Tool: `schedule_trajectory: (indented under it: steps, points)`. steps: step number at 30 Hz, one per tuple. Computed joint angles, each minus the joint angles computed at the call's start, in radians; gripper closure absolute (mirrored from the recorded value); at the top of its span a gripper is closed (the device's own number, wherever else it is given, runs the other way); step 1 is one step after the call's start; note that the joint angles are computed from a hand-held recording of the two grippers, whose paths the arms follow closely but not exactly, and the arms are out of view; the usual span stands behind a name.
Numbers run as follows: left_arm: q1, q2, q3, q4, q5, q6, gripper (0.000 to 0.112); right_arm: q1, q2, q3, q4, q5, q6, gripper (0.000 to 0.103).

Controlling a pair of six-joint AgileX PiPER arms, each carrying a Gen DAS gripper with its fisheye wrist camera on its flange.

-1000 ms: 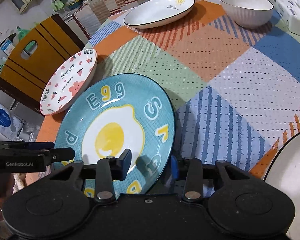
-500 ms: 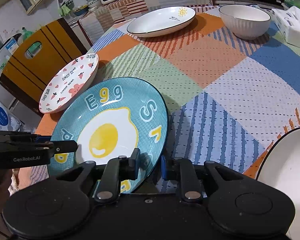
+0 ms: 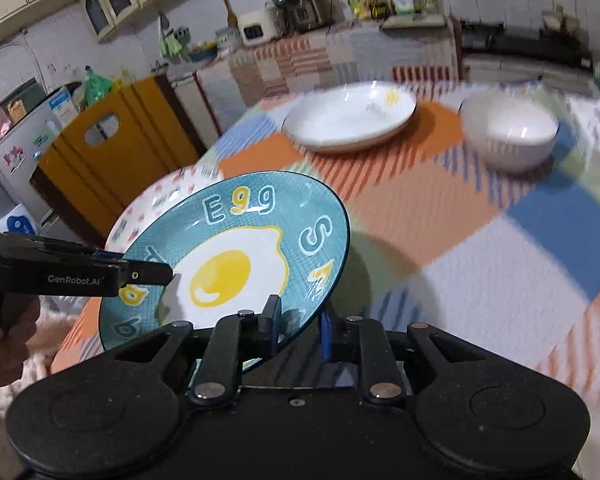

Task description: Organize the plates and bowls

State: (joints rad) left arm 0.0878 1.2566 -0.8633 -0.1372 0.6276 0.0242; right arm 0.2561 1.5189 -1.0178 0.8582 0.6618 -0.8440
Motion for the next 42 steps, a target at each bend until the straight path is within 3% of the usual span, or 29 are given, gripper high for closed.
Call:
schedule_trajectory:
  steps: [9,17,24,26,30,33,37,42]
  points:
    - [-0.059,0.243,-0.148,-0.009,-0.1,-0.03,0.074,-0.068,0.158,-0.219,-0.079,0.062,0.055,0.079]
    - [-0.12,0.333,-0.17,0.179,-0.143,-0.195,0.074,-0.07,0.235,-0.233,-0.108,0.028,0.115,0.078]
    - [-0.124,0.368,-0.208,0.168,-0.068,-0.186,0.073,-0.032,0.29,-0.284,-0.243,0.026,0.313,0.078]
    - [-0.11,0.376,-0.212,0.132,-0.057,-0.182,0.073,-0.007,0.302,-0.31,-0.331,0.042,0.417,0.075]
    - [-0.079,0.386,-0.236,0.038,-0.01,-0.089,0.069,0.081,0.288,-0.312,-0.545,-0.006,0.551,0.064]
    - [-0.076,0.347,-0.223,0.035,0.01,-0.059,0.069,0.109,0.282,-0.329,-0.649,0.008,0.635,0.065]
    - [-0.058,0.279,-0.22,0.023,0.063,-0.008,0.069,0.169,0.195,-0.259,-0.869,-0.07,0.78,0.06]
    - [0.007,0.193,-0.235,-0.036,0.142,0.093,0.069,0.153,0.079,-0.196,-0.698,-0.104,0.644,0.053]
